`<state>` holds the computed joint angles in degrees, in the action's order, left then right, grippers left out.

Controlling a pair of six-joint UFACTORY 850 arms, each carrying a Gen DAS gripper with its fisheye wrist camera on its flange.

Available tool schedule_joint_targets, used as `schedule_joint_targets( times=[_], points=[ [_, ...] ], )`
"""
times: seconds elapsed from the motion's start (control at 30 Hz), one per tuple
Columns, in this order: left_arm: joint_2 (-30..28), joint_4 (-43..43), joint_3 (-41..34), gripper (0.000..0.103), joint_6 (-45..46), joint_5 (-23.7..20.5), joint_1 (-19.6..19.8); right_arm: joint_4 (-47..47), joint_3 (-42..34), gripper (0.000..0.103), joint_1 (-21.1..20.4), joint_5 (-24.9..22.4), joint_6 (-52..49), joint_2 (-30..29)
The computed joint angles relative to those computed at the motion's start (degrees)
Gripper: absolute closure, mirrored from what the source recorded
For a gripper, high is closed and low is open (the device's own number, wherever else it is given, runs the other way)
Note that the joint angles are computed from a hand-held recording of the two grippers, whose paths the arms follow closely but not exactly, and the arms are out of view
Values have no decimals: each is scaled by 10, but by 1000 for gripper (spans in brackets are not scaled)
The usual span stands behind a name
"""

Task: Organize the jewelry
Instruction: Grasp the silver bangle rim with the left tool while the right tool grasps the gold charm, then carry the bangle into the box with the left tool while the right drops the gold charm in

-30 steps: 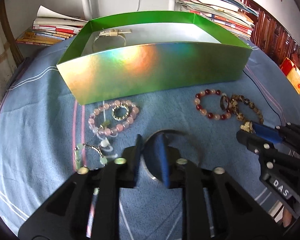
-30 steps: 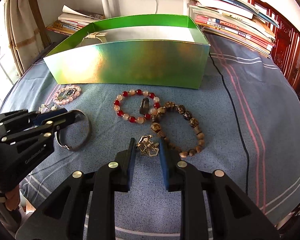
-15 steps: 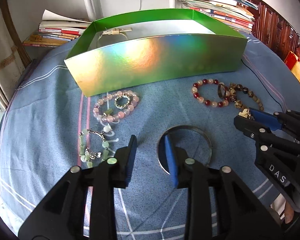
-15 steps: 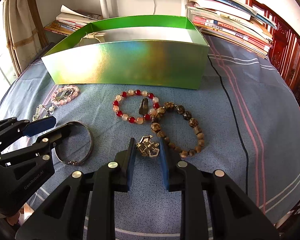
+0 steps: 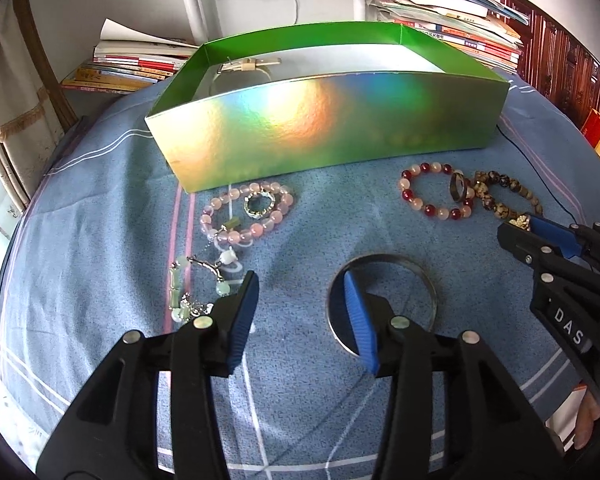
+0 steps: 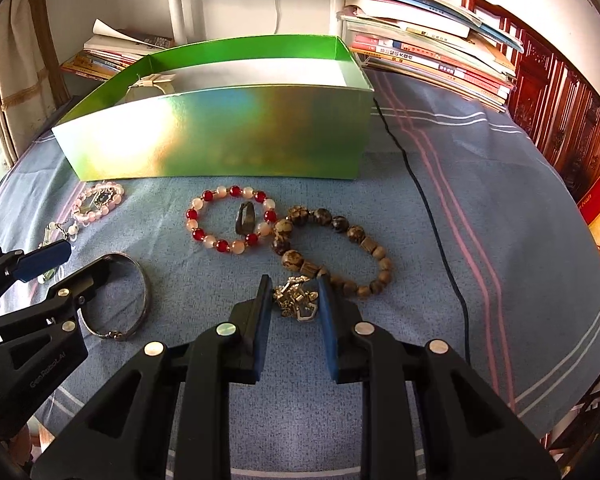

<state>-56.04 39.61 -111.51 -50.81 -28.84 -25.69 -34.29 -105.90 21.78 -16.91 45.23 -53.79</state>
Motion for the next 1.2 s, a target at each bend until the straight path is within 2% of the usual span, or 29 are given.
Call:
schedule_joint_targets(
  times=[0.1,0.17,0.37,0.53,0.67,0.8,1.07,1.2],
  points=[
    [1,-4,1,56,-1,2,1,53,5,79,-2,7,-52,4],
    [2,-6,3,58,0,4,2,53,8,79,-3,9,-52,5],
    [6,-41,10,74,34,30,5,13,9,79,1,5,-14,5],
    [2,-25,3,75,20,20,0,-9,10,79,4,3,8,5],
    [0,-46,-2,76,34,20,1,42,16,79,1,13,-47,10],
    [0,-80,-3,81,66,33,6,76,19,79,-3,24,-79,12],
    [6,-102,7,98,90,46,4,38,19,81,1,23,-46,10],
    [8,-106,8,99,93,37,4,45,21,81,2,25,-52,11]
  ],
)
